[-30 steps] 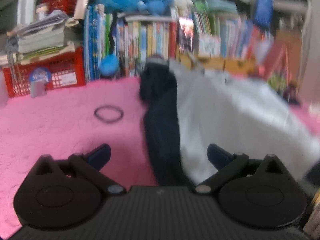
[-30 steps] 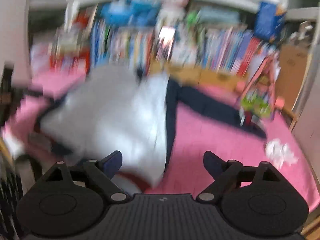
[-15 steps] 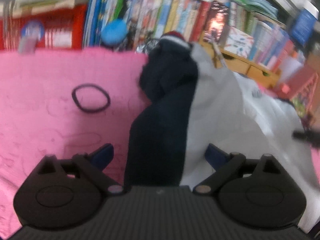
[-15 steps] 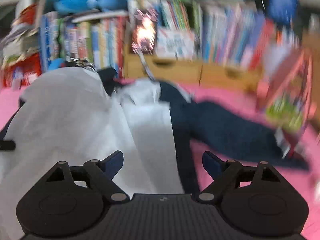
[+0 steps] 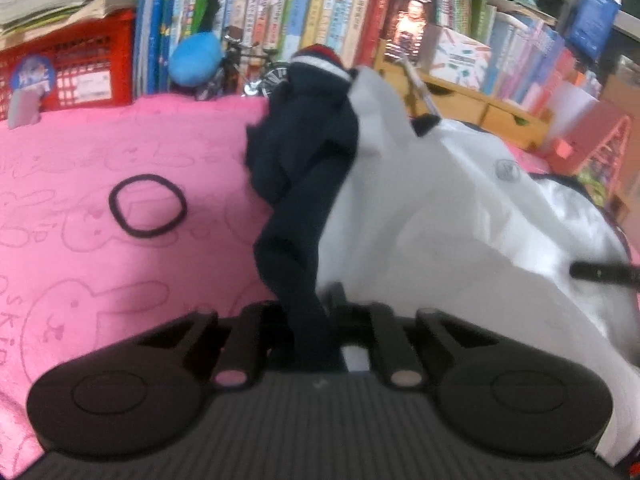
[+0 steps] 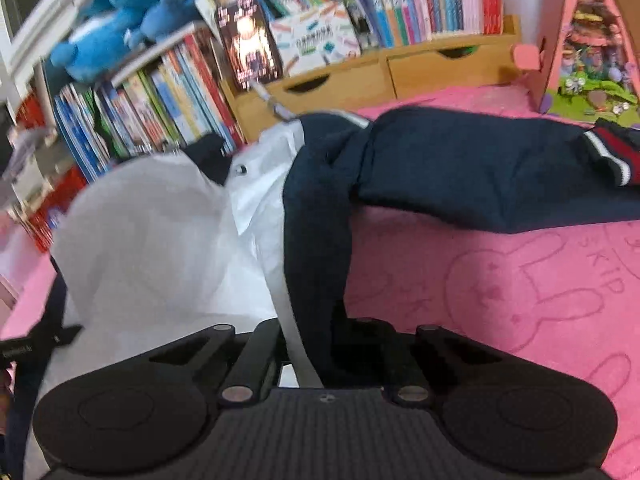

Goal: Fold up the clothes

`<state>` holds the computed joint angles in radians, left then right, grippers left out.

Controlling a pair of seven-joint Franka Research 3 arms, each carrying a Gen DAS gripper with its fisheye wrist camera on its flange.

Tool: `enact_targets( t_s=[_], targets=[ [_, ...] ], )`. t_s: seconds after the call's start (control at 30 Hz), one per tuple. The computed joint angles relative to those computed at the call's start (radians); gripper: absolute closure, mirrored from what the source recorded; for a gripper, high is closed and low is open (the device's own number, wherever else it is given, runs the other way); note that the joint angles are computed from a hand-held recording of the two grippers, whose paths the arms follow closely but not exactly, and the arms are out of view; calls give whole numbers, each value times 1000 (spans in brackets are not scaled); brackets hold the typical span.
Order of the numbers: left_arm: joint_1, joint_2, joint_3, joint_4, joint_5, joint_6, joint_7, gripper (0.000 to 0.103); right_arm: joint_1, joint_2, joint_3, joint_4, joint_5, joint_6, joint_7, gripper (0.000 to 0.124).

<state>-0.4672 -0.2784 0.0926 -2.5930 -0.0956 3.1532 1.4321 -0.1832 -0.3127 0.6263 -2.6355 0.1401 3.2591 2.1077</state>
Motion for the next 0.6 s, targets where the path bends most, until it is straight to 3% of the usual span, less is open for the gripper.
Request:
enact_targets(
  t_s=[0.13,0.3,0.33,0.4,0.47,0.5,0.57,0.6],
  targets=[
    [-110,-84,86,-63,-21,-6,89,93,35,-128,-22,-74,31,-5,10,119],
    [-156,-203,121,-170,-12,3,106,93,88,-315,-54,-178,3,-102,17,118],
    [-162,-218,128,-185,-10,6,101,89,89,-341,-49,-191,-18,-128,17,117],
    [-143,-213,114,-192,-3,26,66,69,84,-380,-34,-205,-59,-169,28,115],
    [-75,-195,52,-186,23,54,17,29,69,-408,-10,-202,-97,-185,48,112],
    [-26,-187,5,-183,38,75,-12,22,49,-431,12,-193,-117,-207,67,109],
    [65,-173,-80,-177,67,114,-61,18,19,-455,36,-163,-155,-250,94,103],
    [67,-171,-77,-170,79,124,-64,17,14,-471,39,-152,-171,-275,106,94]
  ],
)
